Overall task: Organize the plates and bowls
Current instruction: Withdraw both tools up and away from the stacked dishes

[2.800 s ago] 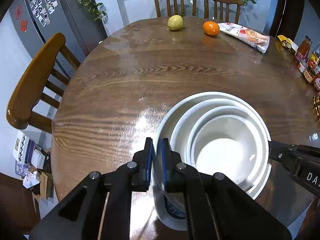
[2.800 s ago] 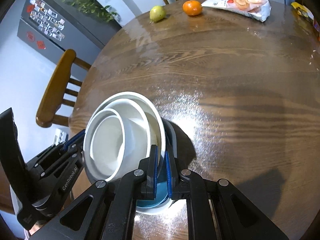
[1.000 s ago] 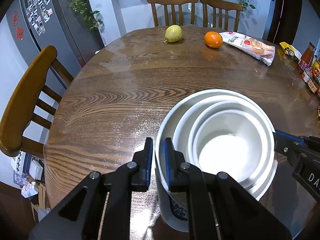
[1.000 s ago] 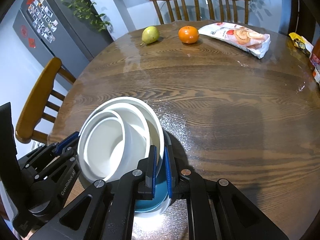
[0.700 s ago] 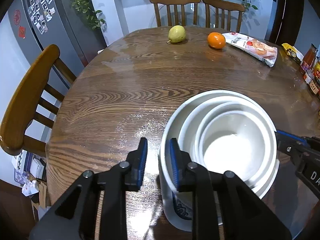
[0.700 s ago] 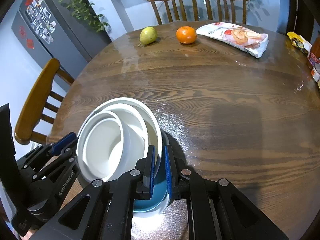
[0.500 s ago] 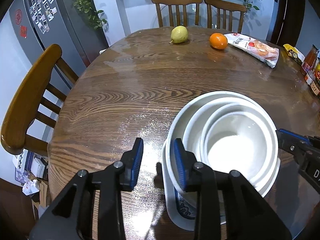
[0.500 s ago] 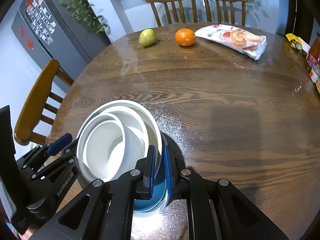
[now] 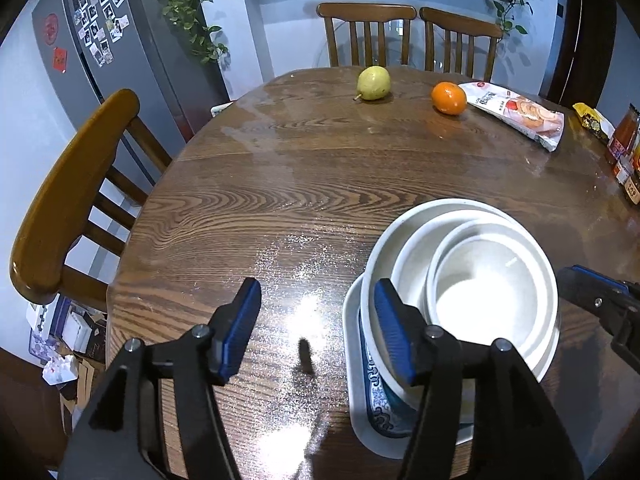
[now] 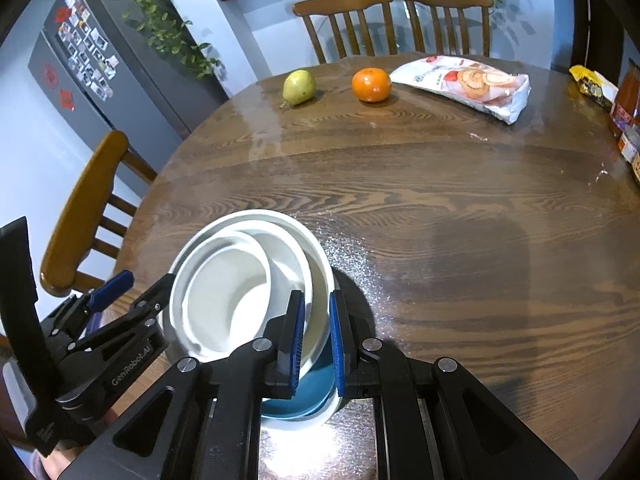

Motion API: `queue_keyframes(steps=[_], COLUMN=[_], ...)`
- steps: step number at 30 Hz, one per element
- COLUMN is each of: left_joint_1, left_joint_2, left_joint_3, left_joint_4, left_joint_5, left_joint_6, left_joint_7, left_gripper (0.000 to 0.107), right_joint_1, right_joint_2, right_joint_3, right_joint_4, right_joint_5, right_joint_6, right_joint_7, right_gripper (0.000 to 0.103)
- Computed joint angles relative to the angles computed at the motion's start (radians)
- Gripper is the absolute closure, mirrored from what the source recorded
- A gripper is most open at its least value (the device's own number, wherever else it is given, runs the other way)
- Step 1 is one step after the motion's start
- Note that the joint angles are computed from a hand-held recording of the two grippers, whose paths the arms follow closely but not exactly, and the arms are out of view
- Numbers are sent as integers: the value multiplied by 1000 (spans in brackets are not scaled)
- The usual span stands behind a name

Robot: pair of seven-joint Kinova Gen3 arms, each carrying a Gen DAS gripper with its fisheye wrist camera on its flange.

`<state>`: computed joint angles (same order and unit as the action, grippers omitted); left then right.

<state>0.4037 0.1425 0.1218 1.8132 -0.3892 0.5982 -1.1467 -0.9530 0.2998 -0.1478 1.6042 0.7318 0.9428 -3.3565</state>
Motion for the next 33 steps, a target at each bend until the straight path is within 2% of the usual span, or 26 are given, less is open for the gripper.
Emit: queue_keyframes(steps=[1, 3, 4, 9, 13, 15, 16, 20, 23, 33], left_joint_1=[-5, -9, -14, -45, -65, -73, -76, -90, -100, -127], left_joint_2=[-3, -15, -24, -59, -88, -101, -111, -141, -160, -214], left_joint_3=[1, 0, 2, 13, 22, 27, 29, 38, 44, 59], left_joint_4=[2, 13, 20, 46, 65, 74, 81, 101, 112, 130], left_joint_5=[9, 12, 19, 72, 106, 119, 125, 146, 153, 223], left_joint_6=[-2, -13, -20, -44, -53, -59, -64, -77, -78, -54], left_joint_7=[-8, -9, -14, -63, -101, -118, -124, -154, -163, -225], left_gripper=[46, 34, 33, 27, 22, 17, 16, 14, 6, 6], right_joint_1=[-6, -16, -21, -40, -58, -69, -78, -107, -121, -157], right_joint_2=[-1, -4, -5, -14, -16, -17, -16, -10, -4, 16], right_joint_3=[1, 0, -1, -13, -27, -33, -35, -48, -54, -59], right_joint_4=[1, 3, 5, 21, 27, 29, 30, 22, 12, -12], right_joint_5=[8, 24, 32, 72, 108, 126, 139, 174, 179, 178], right_joint_6=[3, 12, 15, 24, 37, 45, 52, 93, 117, 165], right_joint_7=[-7, -21, -27, -60, -57, -56, -58, -43, -30, -16], right_gripper=[91, 90, 88, 60, 57, 46, 44, 44, 44, 44])
